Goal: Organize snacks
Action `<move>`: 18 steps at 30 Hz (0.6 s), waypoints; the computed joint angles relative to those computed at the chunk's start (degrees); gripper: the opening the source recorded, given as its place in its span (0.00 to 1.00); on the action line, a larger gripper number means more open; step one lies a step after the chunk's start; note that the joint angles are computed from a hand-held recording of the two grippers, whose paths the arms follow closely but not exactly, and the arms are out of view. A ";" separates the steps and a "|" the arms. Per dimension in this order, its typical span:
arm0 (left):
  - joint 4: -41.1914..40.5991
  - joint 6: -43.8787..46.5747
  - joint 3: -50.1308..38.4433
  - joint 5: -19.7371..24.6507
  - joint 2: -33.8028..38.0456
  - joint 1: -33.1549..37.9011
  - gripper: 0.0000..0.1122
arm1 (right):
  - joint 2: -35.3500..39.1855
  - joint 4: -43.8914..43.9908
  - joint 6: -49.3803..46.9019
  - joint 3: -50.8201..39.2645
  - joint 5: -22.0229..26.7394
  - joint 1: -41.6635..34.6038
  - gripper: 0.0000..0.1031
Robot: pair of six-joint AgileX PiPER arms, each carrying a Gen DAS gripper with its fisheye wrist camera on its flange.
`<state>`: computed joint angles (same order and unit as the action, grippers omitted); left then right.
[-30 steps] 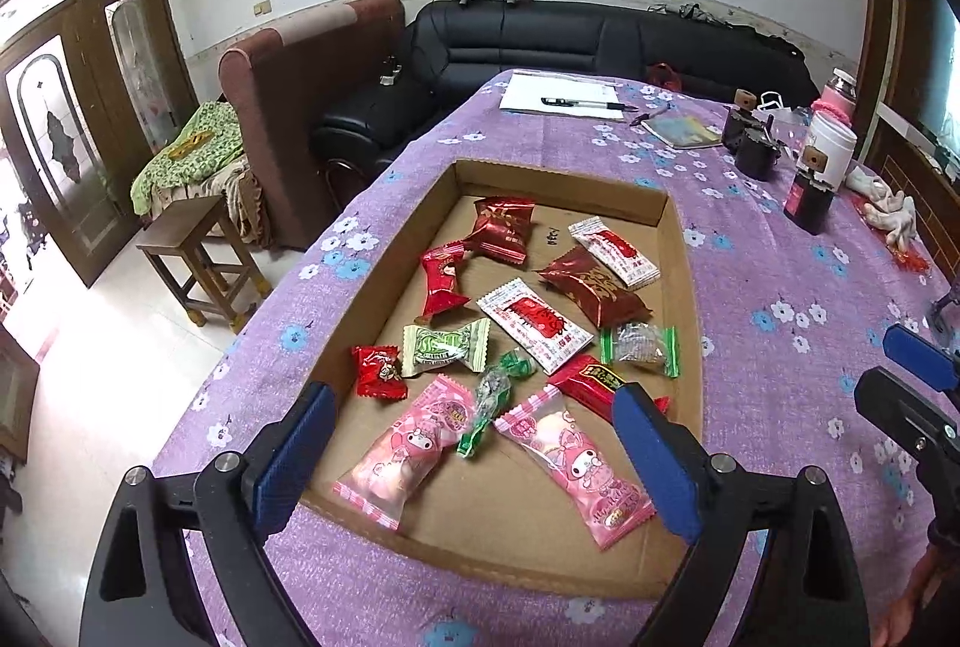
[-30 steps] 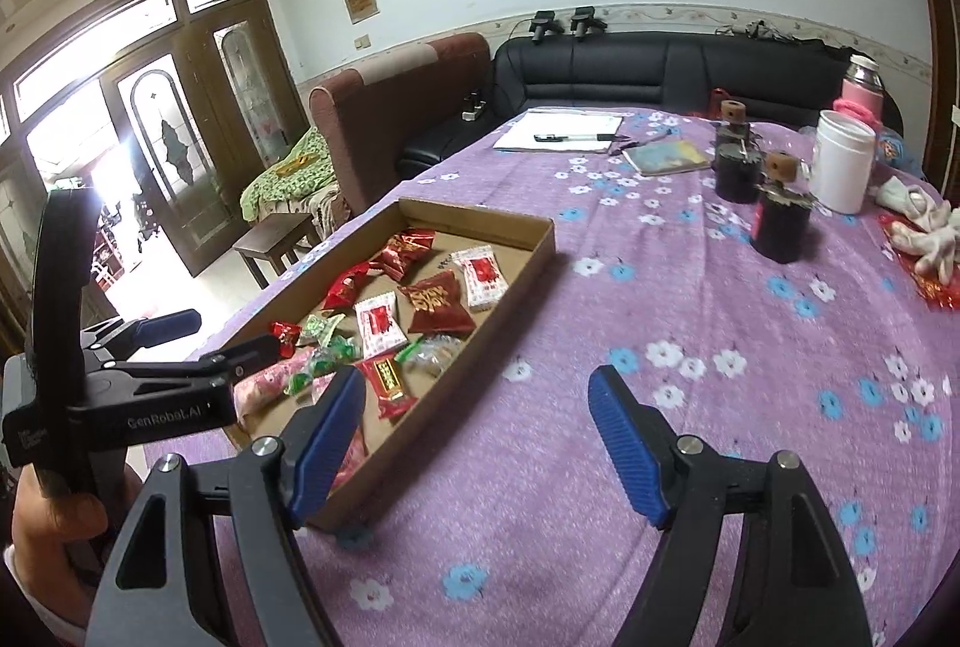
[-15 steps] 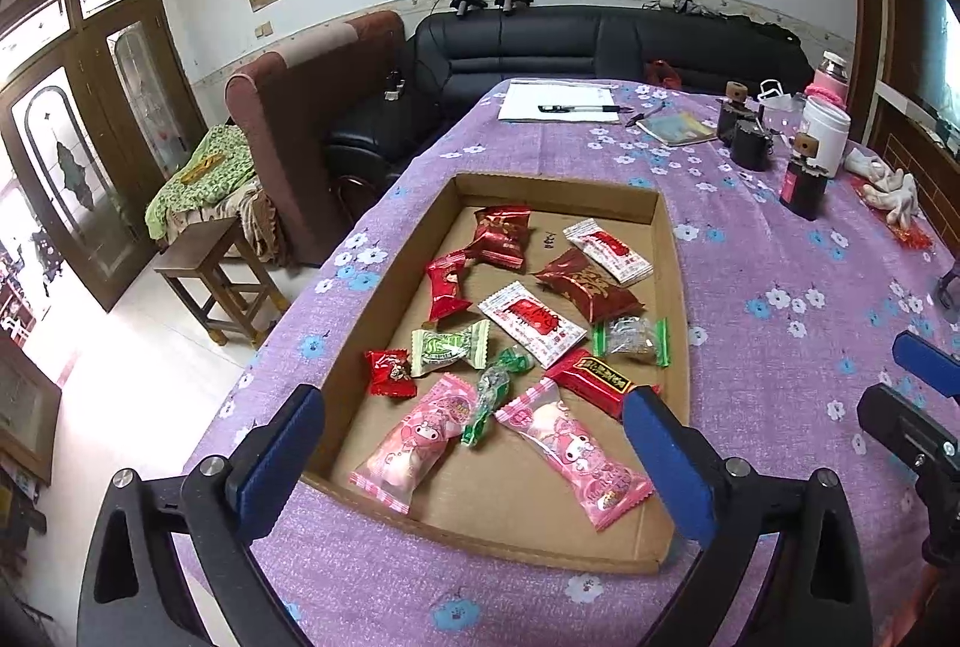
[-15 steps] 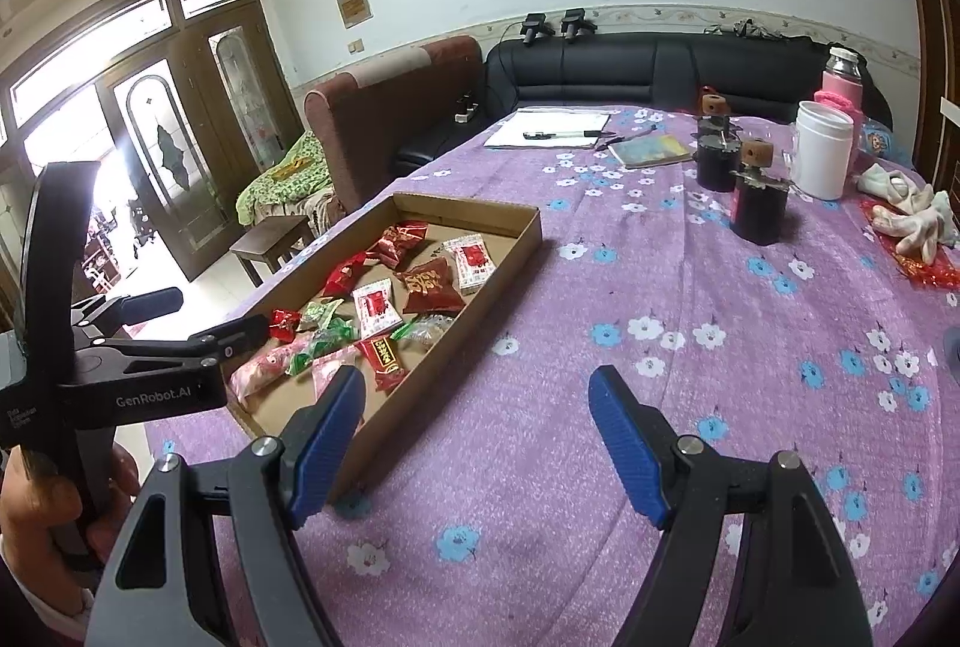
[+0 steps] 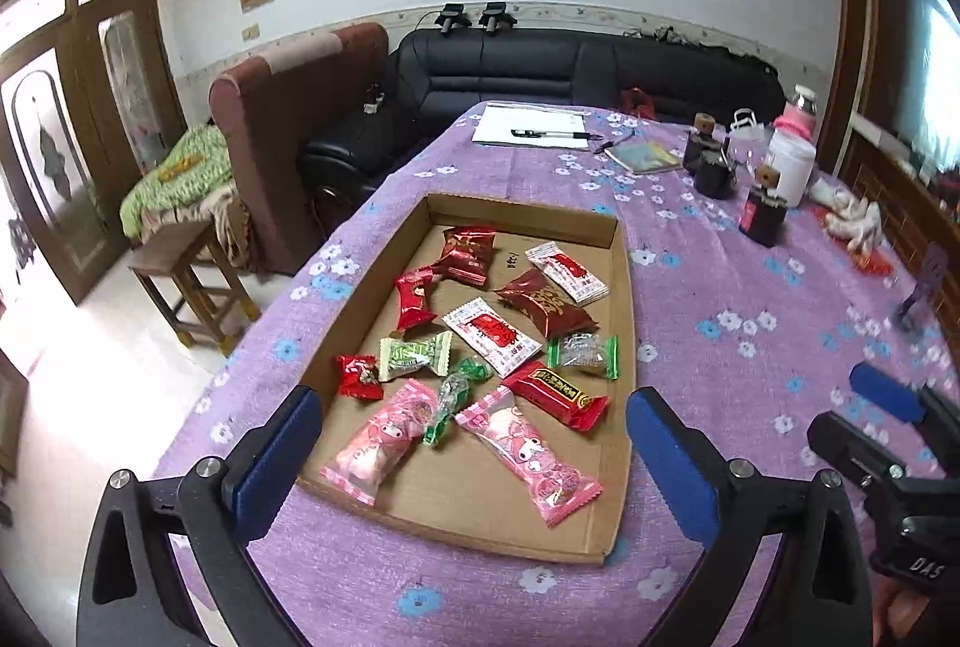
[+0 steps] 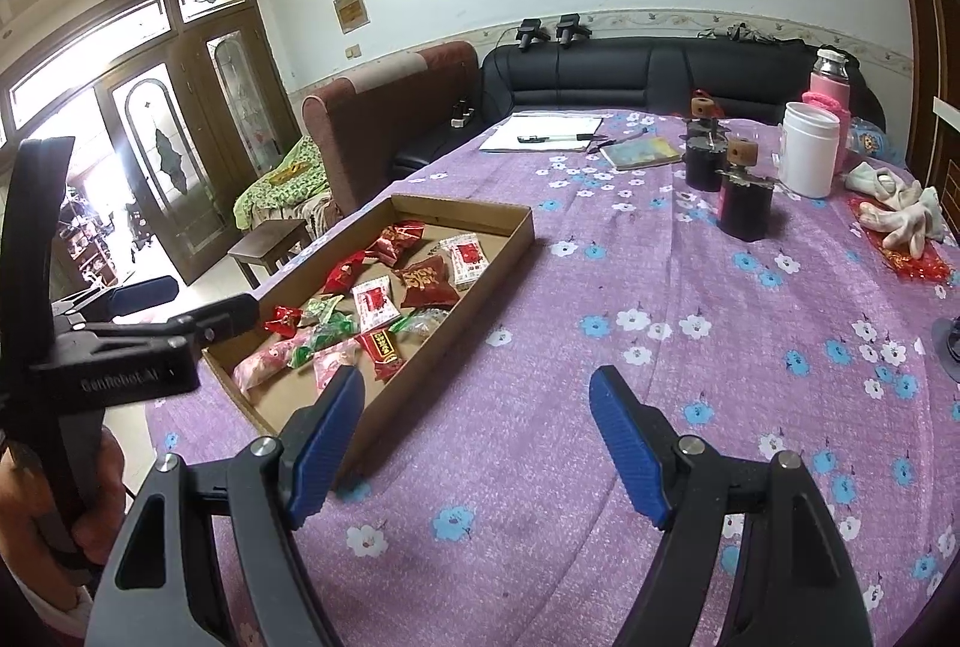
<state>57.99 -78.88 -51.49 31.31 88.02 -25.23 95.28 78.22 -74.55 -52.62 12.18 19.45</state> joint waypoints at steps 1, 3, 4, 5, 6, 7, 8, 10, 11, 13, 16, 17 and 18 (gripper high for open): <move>1.88 -2.15 0.91 -0.63 -0.74 0.10 0.91 | 0.01 0.19 -0.20 0.07 0.01 -0.10 0.75; 3.11 -3.76 3.00 -4.87 -2.57 1.52 0.91 | 0.11 0.53 -0.42 0.16 0.02 -0.24 0.75; 2.88 -3.91 4.01 -7.70 -3.50 2.66 0.91 | 0.16 0.59 -0.42 0.22 -0.01 -0.23 0.75; 1.95 -3.35 4.86 -11.01 -4.10 4.12 0.91 | 0.24 0.40 -0.17 0.21 -0.08 -0.18 0.75; -1.27 -0.49 5.17 -13.50 -4.21 5.54 0.91 | 0.30 0.39 -0.15 0.19 -0.20 -0.11 0.75; -3.51 1.50 4.93 -13.71 -3.90 5.96 0.91 | 0.38 0.27 -0.07 0.14 -0.35 0.00 0.75; -4.12 1.89 4.62 -12.97 -3.49 5.86 0.91 | 0.44 -0.38 0.53 0.03 -0.35 0.00 0.75; -1.30 -1.18 4.37 -10.45 -2.66 4.82 0.91 | 0.33 -1.73 1.64 0.09 -0.64 0.22 0.75; 0.34 -2.90 4.56 -9.62 -2.68 4.36 0.91 | 0.28 -2.24 2.05 0.16 -0.76 0.32 0.75; 3.34 -6.03 4.82 -7.16 -2.52 3.07 0.91 | 0.24 -3.21 2.88 0.32 -0.98 0.60 0.75; 4.62 -7.24 5.59 -6.60 -2.96 2.98 0.91 | 0.37 -7.63 6.98 0.25 -1.92 1.45 0.78; 4.92 -7.53 5.73 -6.09 -3.16 2.73 0.91 | 0.59 -11.22 10.16 -0.04 -2.56 2.16 0.82; 5.07 -7.54 5.86 -5.44 -3.42 2.47 0.91 | 0.75 -15.06 13.45 -0.38 -2.97 2.81 0.83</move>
